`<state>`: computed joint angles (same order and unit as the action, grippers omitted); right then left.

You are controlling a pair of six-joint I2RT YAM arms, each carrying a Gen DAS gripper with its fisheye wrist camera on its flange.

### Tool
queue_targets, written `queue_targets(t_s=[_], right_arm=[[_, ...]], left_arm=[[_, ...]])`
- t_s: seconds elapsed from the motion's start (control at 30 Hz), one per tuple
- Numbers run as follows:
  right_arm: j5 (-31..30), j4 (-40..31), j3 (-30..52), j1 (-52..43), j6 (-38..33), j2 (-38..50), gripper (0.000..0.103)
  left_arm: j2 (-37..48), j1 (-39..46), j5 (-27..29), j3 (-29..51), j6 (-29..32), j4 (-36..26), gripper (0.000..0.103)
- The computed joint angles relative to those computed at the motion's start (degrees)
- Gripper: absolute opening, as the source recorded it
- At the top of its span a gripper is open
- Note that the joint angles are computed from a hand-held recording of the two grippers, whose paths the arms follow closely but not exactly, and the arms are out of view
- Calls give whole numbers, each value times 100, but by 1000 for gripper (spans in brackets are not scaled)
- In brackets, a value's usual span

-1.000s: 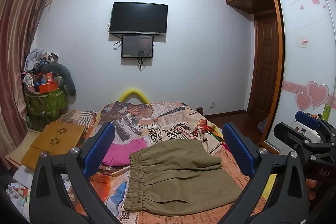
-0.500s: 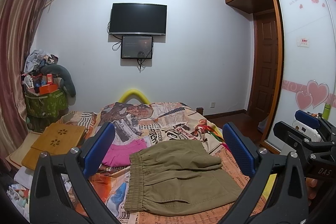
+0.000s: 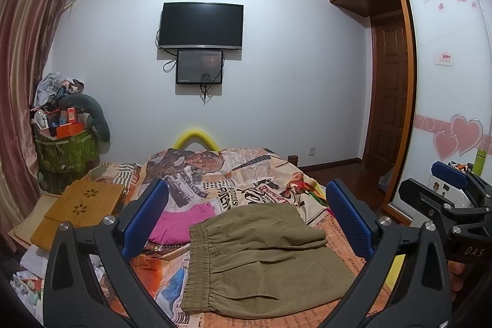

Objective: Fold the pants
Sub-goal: 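Lower both tools toward the khaki pants, right tool to the leg hem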

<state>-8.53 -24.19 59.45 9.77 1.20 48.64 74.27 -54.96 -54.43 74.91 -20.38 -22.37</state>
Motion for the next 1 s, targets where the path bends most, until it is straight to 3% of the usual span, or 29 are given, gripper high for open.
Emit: queue_targets(t_s=[0.27, 0.6, 1.0], right_arm=[[36, 235, 125, -146, 32, 711, 103], [-125, 377, 220, -764, -142, 2108, 103], [-410, -587, 1517, -1287, -944, 4552, 102]], left_arm=[[316, 751, 742, 182, -98, -199, 103], [1546, 2243, 2462, 696, -353, -684, 103], [3768, 3623, 4057, 2168, -303, -1611, 103]])
